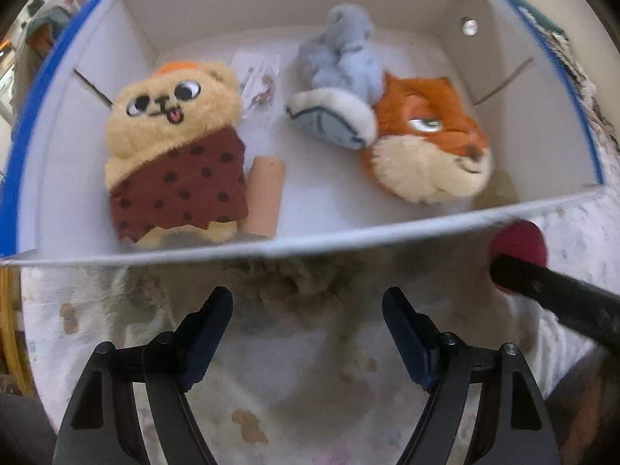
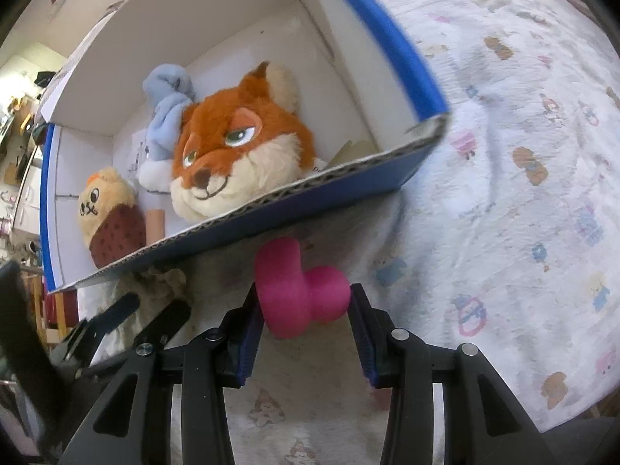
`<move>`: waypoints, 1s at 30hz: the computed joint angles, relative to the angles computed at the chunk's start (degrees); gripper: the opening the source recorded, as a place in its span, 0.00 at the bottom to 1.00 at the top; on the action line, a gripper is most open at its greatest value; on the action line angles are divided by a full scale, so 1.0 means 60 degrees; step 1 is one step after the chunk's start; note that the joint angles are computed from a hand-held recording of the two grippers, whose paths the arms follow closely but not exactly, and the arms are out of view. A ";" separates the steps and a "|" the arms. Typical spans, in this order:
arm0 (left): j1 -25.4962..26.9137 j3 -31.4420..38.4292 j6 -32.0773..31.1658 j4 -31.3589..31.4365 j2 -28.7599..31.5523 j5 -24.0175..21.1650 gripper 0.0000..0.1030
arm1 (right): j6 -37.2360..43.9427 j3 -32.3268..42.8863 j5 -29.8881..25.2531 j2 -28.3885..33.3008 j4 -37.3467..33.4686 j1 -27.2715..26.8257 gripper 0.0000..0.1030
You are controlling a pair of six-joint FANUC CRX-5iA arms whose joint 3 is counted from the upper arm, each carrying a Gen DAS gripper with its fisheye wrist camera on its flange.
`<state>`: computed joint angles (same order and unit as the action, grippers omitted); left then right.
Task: Organize soft objects
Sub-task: 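Grasp the pink heart toy with the right tool while the left grasps the lace scrunchie, then carry the pink toy and lace scrunchie into the box with both tools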
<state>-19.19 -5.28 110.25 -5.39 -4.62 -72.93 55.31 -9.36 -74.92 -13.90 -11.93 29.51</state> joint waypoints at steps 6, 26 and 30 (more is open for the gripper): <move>0.0446 -0.0059 0.0113 0.0002 0.0248 0.0316 0.75 | 0.0180 0.0041 -0.0161 0.0036 -0.0047 -0.0076 0.43; 0.1533 -0.1420 -0.0475 0.0463 -0.1553 -0.0095 0.11 | -0.0385 -0.0179 -0.0041 -0.0208 0.0515 0.0935 0.43; 0.1876 -0.1639 -0.0622 0.0403 -0.2032 -0.0305 0.11 | -0.0551 -0.0295 0.0012 -0.0438 0.0702 0.1380 0.43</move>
<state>-7.93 -15.11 106.52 -2.97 -16.81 -74.76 52.00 -11.13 -74.85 -16.53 -7.71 37.79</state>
